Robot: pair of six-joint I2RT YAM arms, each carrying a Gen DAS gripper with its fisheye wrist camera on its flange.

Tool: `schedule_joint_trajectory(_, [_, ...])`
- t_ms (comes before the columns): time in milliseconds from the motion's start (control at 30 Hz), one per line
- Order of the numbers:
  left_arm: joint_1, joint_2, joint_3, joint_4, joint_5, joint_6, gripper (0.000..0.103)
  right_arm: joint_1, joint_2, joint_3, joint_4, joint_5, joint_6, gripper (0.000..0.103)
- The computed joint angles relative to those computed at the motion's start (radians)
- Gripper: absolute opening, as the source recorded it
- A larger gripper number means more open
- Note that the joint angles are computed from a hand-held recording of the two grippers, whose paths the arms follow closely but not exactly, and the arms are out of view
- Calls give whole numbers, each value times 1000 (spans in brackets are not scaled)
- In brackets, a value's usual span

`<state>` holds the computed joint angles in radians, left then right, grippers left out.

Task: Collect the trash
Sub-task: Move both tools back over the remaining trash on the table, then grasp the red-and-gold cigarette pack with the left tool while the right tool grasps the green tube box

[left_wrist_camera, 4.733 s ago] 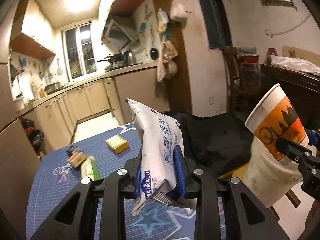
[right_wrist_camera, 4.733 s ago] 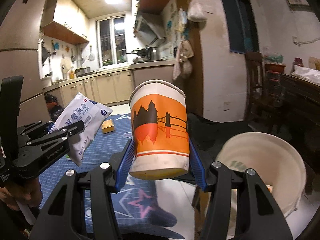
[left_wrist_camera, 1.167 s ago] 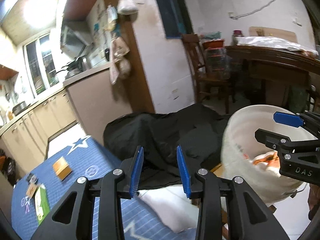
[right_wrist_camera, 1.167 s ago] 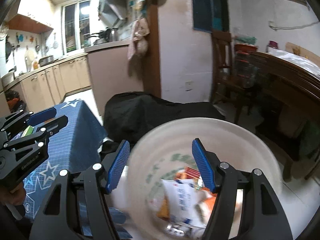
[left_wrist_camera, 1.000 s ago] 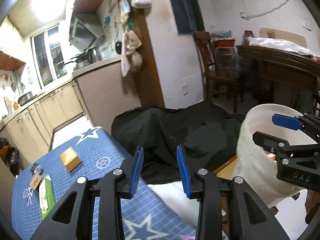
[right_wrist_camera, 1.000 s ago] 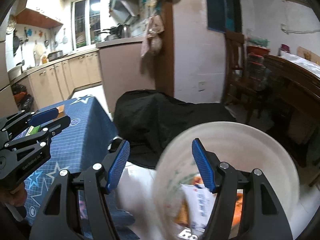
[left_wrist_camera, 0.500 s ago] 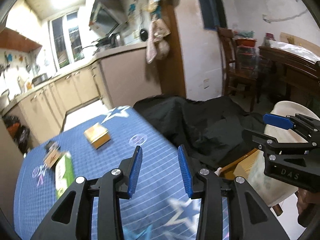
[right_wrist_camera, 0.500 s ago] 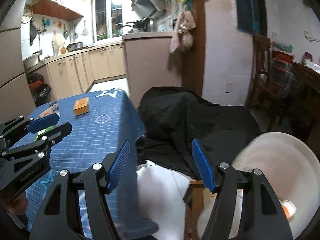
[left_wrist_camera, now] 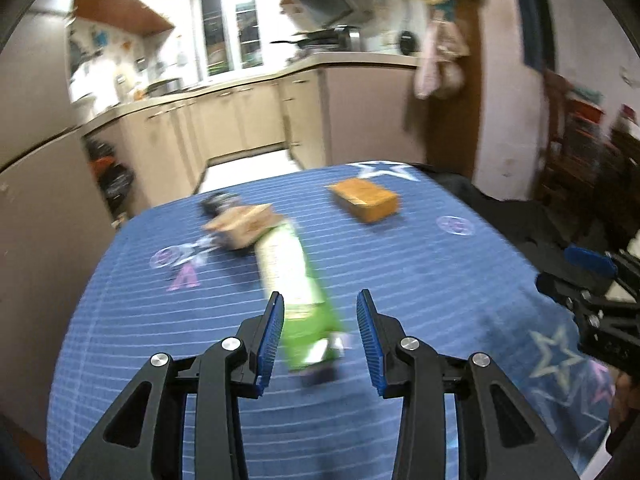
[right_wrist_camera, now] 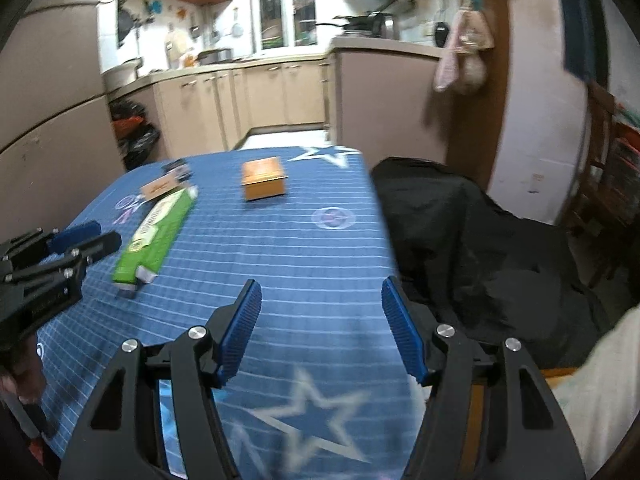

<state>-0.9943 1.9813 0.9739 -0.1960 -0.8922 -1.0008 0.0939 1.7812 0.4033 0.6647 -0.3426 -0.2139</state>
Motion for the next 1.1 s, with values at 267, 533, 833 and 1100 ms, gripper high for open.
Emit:
schedule_joint_trajectory(267, [121,-185,-239,9,-23,-71,45,291,52,82,-47,103,64,60])
schedule_joint_trajectory(533, [250,-301,-393,110,10,-15,57,476,134,241,-128,169,140,79])
schedule_joint_trajectory(833, [396,-338,-421,248,120,105,75,565,298,496,-338,274,186,83])
schedule_joint_trajectory(1100, [527,-258,-301,355,309,203,96,502,273,444,-358,252,164,38])
